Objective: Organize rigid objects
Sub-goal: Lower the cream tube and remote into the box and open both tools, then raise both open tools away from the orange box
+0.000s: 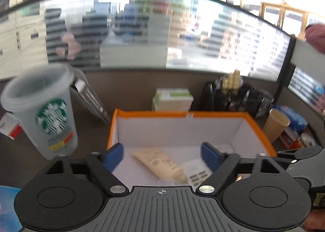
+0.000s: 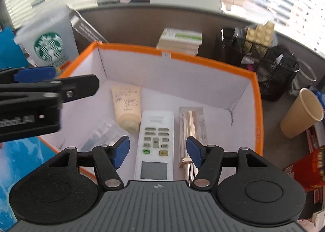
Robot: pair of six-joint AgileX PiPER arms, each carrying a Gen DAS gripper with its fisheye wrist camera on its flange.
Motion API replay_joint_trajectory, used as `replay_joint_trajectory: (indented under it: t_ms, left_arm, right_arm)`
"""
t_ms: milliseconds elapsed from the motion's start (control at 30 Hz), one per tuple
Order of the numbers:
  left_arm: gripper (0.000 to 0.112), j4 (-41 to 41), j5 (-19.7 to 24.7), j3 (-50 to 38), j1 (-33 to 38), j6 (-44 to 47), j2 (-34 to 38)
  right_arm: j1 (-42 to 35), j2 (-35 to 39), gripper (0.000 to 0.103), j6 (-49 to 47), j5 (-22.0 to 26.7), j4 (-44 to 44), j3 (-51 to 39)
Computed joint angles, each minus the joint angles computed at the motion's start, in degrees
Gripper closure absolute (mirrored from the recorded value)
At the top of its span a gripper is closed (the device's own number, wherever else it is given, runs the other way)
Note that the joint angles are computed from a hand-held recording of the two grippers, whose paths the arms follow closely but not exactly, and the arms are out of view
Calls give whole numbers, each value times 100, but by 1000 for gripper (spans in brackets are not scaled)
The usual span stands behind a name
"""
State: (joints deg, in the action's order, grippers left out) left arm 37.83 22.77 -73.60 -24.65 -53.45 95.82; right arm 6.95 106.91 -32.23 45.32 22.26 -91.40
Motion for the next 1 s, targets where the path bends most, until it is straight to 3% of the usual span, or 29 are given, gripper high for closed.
replay_joint_trajectory:
  t_ms: [133,233,467,667,867,1000]
  left_arm:
    - [11,1542,-23,534,-205,-1551,-540]
    - [9,2243,150,797,-394,-2146,-824]
    - [9,2716,395,1146,-689,-2572,-1340]
    - [9,3534,644,1817,-1012,-3359,-1892]
    - [9,4343,829,2808,-1181,-4310,-2362]
    - [9,4771,911,3357,-1205,-4870,-2503]
  right_arm:
    - [-96,-696,22,-401,-526,402,794]
    - [-171,-1052,19,-621,-663,697,1128]
    - [-142,-1832,14,-707,-1085,748,1809]
    - [-202,-2780,0,-1644,-1716,1737,2862]
    - [-106,-3636,0,-2730,-2341,2524,4101]
    - [-72,-3757,0,-3165,-2489,2975,4639]
